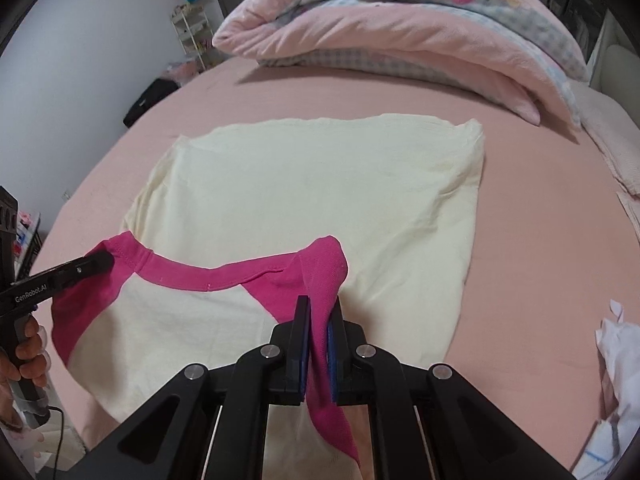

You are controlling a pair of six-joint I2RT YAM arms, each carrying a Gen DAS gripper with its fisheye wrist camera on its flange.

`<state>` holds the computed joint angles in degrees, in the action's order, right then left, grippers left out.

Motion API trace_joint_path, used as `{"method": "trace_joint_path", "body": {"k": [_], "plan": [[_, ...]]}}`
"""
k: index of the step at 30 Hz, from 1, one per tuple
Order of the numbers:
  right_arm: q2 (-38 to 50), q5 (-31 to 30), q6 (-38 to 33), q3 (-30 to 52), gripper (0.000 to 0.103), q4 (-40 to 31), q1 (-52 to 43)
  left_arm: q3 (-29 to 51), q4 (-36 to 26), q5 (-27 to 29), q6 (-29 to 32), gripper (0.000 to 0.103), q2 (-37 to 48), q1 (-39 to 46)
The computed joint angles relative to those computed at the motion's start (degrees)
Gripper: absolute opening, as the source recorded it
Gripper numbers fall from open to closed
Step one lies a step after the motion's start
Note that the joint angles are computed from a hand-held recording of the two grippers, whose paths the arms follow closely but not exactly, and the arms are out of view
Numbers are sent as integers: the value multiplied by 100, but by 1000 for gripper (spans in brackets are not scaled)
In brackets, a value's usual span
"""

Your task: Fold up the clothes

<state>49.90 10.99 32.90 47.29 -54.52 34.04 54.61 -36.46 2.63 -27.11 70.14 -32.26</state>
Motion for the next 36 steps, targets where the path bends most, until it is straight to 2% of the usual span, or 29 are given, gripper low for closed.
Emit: {"method": "trace_joint_path", "body": {"k": [7,9,10,11,20,21,22,23,25,27,28,29,32,36], "plan": [[496,-279,-262,-331,6,432,-295,27,-105,-334,204,8,544,-72],[542,-370,-271,-413,9,467,-380,6,-106,-314,221,9,573,-49],[559,-380,-273,-448,15,474,-404,6,-129,-336,237,9,560,-60],[562,-395,-276,-476,20,477,-435,6,-153,-360,253,9,545,-72],[351,-720,-379,-393,21,213,-931,352,-596,-226,337,10,664,-7],[376,-725,-376,-348,21,163,-937,450,-734,-197,310,10,722,29],[408,-682,-364,-283,26,83,-910,548,-834,-199,329,11,785,46],[441,-639,-350,-217,33,2,-882,646,-933,-203,349,14,849,63],[501,-509,-321,-82,40,-188,-823,734,-1087,-352,382,20,816,9],[478,-511,-264,31,44,-344,-795,830,-1240,-483,352,35,785,-14],[451,-522,-222,79,51,-413,-782,853,-1311,-488,305,51,721,29],[406,-514,-163,90,59,-464,-764,877,-1381,-491,258,63,658,74],[219,-413,56,165,67,-702,-602,846,-1414,-338,72,63,340,294],[197,-224,282,399,70,-1090,-269,889,-1694,-59,-95,63,-69,498]]}}
